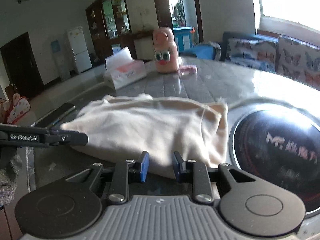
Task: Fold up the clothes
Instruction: 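Lower the folded end onto the bundle and smooth it with both grippers, then open both grippers and withdraw them from the folded sweatshirt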
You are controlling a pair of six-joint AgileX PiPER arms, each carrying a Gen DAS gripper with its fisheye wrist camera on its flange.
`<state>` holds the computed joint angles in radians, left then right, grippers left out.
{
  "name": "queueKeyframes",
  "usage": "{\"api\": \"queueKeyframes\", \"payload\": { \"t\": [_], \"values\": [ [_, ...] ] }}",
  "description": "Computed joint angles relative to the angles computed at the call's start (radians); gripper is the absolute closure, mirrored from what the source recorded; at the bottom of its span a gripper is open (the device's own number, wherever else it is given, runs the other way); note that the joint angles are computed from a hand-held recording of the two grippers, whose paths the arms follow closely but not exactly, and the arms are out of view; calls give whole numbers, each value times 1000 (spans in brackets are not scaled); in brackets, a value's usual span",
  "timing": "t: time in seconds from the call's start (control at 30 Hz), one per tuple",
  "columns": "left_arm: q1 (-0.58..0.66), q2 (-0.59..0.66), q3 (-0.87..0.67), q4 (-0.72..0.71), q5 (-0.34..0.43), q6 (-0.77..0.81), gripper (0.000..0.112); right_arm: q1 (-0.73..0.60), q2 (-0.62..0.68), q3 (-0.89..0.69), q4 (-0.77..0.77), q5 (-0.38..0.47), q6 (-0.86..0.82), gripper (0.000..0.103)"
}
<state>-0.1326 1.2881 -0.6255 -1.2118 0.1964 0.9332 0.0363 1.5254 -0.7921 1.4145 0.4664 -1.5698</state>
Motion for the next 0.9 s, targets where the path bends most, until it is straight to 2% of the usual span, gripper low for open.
{"api": "queueKeyframes", "payload": {
  "t": [0.13,0.27,0.33,0.5,0.63,0.73,0.9],
  "values": [
    [7,-13,6,-15,-16,11,73,-13,37,-26,39,-8,-1,77],
    [30,14,1,34,-20,-35,74,-45,73,-33,63,10,0,80],
    [46,26,1,4,-11,-8,74,-50,73,-26,83,9,-17,84],
    [74,33,4,-72,15,62,74,-63,86,-32,89,22,-11,87],
    [67,13,2,37,18,-67,70,-58,60,-19,74,19,-7,82],
    [43,-7,4,139,1,-178,62,-54,31,-1,66,24,-15,70],
    [11,-31,9,298,-39,-351,58,-49,16,10,65,32,-8,66]
  ]
}}
